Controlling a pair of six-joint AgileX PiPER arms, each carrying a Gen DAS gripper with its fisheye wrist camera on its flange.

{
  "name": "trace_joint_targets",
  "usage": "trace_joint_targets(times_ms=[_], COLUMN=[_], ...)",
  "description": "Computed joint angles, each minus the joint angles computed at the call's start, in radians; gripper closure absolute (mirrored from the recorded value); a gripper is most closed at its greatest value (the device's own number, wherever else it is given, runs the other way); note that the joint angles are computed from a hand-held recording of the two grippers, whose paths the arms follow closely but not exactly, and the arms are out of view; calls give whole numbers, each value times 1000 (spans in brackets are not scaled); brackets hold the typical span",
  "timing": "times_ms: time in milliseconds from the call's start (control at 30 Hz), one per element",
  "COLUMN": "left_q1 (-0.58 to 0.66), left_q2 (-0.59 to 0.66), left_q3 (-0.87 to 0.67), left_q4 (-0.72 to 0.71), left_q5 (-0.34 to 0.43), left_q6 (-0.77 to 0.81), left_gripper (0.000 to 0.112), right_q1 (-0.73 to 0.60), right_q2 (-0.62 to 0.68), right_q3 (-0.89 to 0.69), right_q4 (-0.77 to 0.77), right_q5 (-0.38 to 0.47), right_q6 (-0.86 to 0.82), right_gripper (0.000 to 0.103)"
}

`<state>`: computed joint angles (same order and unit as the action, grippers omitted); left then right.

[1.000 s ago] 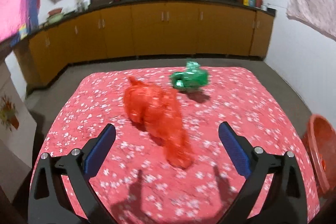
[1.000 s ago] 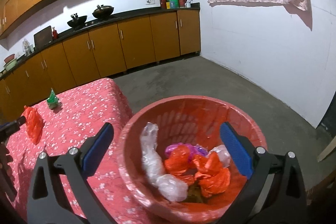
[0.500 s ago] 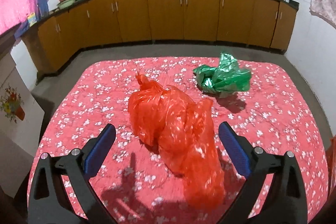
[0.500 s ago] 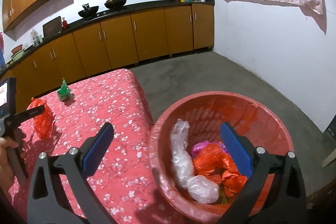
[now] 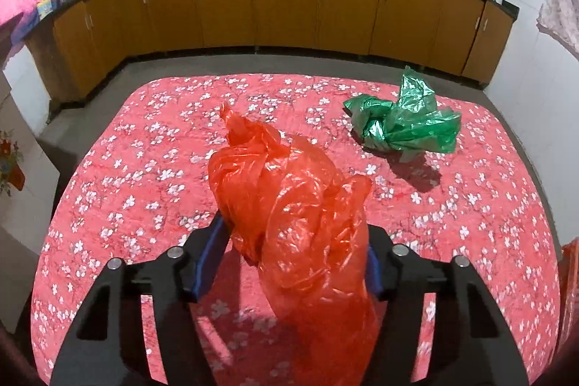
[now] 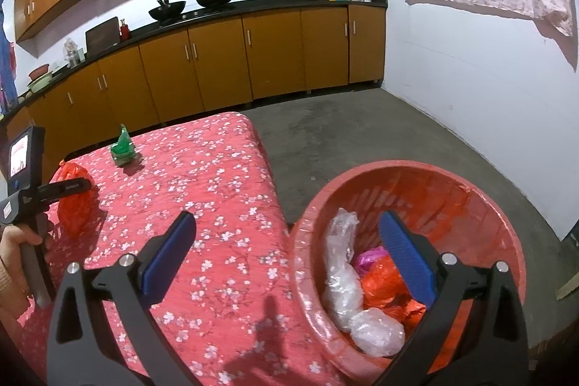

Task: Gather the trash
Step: 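Grasp the red bag with the left gripper while the right grasps the green bag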

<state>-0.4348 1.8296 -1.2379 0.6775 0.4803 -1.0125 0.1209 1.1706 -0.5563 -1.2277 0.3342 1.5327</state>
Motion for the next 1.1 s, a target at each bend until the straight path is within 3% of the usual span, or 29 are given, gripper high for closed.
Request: trace_joint_targets(times_ms=[267, 400, 500, 600, 800, 867, 933, 1100], left_q1=[101, 149, 196, 230, 284, 300, 310, 313], left_q2=[-156, -186, -193, -179, -142, -134, -132, -121], left_q3=[207, 236, 248, 235, 223, 225, 219, 204], left_q4=[-35, -76, -100, -81, -72, -90, -161, -174], left_q5=[-115, -135, -157, -166, -195, -209, -210, -205], left_q6=[99, 172, 226, 228, 243, 257, 323, 348], left_gripper=[51, 51, 51, 51, 51, 51, 51, 51], right_q1=[70, 148, 182, 214, 227, 232, 237, 245], right_q2=[147, 325, 447, 580, 840, 936, 1014, 1201], right_q3=[-119, -278, -404, -561, -931, -1086, -1217, -1542], right_q4=[-58, -73, 0, 123, 578, 697, 755, 878], right_q5=[-23, -14, -24, -25, 17, 71, 132, 306], right_q6=[82, 101, 33, -90, -548, -680, -755, -921], right_gripper=[4, 4, 4, 4, 6, 9, 10, 16])
